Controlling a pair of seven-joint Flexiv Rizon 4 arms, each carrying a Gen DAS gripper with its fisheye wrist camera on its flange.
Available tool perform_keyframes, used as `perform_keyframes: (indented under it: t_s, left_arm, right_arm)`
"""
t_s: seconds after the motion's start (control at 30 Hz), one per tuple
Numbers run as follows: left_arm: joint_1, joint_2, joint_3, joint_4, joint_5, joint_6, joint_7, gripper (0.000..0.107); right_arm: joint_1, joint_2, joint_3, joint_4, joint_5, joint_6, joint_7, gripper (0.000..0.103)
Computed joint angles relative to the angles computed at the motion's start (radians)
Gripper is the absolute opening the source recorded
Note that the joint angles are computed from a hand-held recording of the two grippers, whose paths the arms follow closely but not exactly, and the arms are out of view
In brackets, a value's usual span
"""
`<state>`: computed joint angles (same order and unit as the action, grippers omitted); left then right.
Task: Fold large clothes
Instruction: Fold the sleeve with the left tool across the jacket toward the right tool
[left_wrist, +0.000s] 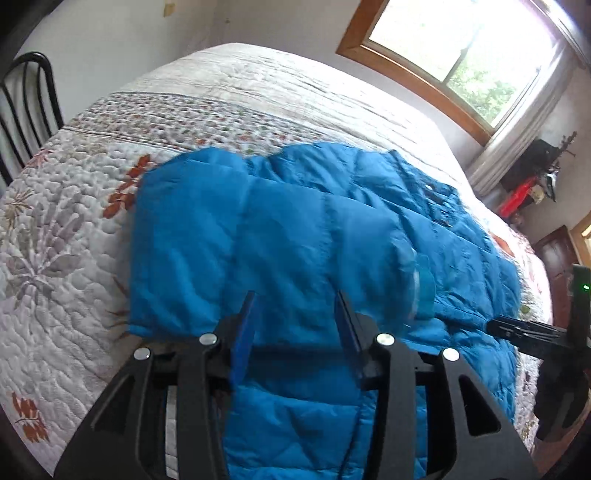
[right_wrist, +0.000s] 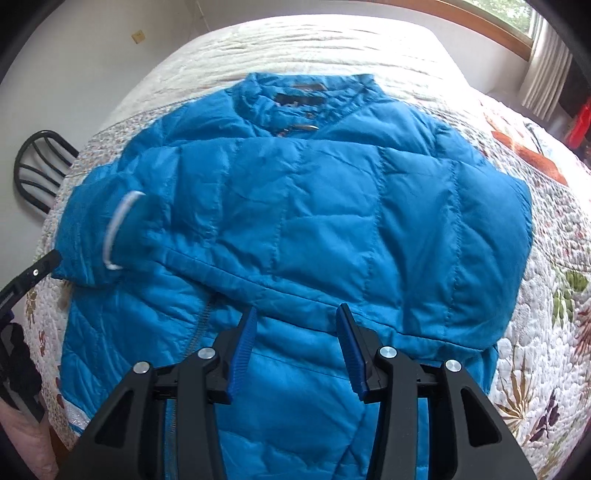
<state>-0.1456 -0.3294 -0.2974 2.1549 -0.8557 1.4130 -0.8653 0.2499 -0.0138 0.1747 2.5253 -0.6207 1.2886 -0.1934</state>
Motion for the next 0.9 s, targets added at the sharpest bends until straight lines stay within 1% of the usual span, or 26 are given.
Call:
perform_keyframes:
  t_s: [0.03, 0.1, 0.13, 0.2, 0.23, 0.3, 0.4, 0.53, 0.57, 0.6, 0.63, 0.67, 0.7, 0.77, 0.83, 0.9]
  left_arm:
    - [-0.028, -0.018, 0.059, -0.021, 0.079, -0.001, -0.062, 0.042]
    - [-0.06, -0.054, 0.143, -0.068, 0.216, -0.03, -0.161, 0.042]
    - [-0.057, -0.071, 0.154, -0.087, 0.253, -0.059, -0.184, 0.041]
    - [-0.048, -0.101, 0.159, -0.115, 0.308, -0.09, -0.222, 0.041]
    - [-0.041, -0.11, 0.155, -0.121, 0.33, -0.095, -0.235, 0.041]
    - [-0.022, -0.12, 0.139, -0.124, 0.354, -0.091, -0.251, 0.041]
    - [-0.004, -0.124, 0.115, -0.117, 0.372, -0.074, -0.273, 0.04]
    - [-0.008, -0.128, 0.118, -0.124, 0.417, -0.073, -0.309, 0.04]
    - [-0.007, -0.127, 0.117, -0.125, 0.425, -0.074, -0.314, 0.04]
    - [-0.008, -0.123, 0.119, -0.126, 0.434, -0.077, -0.322, 0.04]
    - [-0.013, -0.123, 0.124, -0.13, 0.445, -0.08, -0.332, 0.04]
    - [-0.017, -0.122, 0.132, -0.135, 0.458, -0.085, -0.341, 0.04]
    - [-0.021, -0.121, 0.136, -0.139, 0.469, -0.088, -0.349, 0.04]
    - [-0.013, -0.111, 0.123, -0.136, 0.47, -0.088, -0.347, 0.041]
    - [-0.001, -0.101, 0.102, -0.128, 0.457, -0.083, -0.336, 0.042]
    - [0.01, -0.086, 0.075, -0.117, 0.437, -0.071, -0.315, 0.042]
  right_arm:
    - [0.004, -0.015, 0.001, -0.016, 0.008, 0.018, -0.017, 0.046]
    - [0.018, -0.049, 0.002, -0.05, 0.032, 0.054, -0.055, 0.045]
    - [0.026, -0.067, 0.002, -0.07, 0.047, 0.062, -0.075, 0.045]
    - [0.042, -0.104, -0.001, -0.108, 0.074, 0.068, -0.114, 0.045]
    - [0.049, -0.124, 0.003, -0.131, 0.108, 0.063, -0.144, 0.045]
    - [0.057, -0.164, 0.013, -0.173, 0.179, 0.066, -0.207, 0.045]
    - [0.073, -0.217, 0.013, -0.226, 0.244, 0.072, -0.271, 0.045]
    - [0.071, -0.293, 0.036, -0.307, 0.346, 0.054, -0.374, 0.045]
    - [0.074, -0.305, 0.036, -0.316, 0.364, 0.056, -0.39, 0.042]
    - [0.062, -0.322, 0.052, -0.329, 0.397, 0.073, -0.425, 0.029]
    - [0.068, -0.326, 0.048, -0.33, 0.409, 0.083, -0.435, 0.028]
    - [0.08, -0.324, 0.033, -0.324, 0.408, 0.091, -0.435, 0.022]
    - [0.079, -0.322, 0.033, -0.321, 0.42, 0.1, -0.444, 0.013]
    - [0.063, -0.309, 0.048, -0.301, 0.462, 0.15, -0.468, 0.008]
    - [0.086, -0.268, 0.013, -0.259, 0.452, 0.187, -0.453, 0.007]
    - [0.121, -0.213, -0.043, -0.208, 0.407, 0.198, -0.406, 0.007]
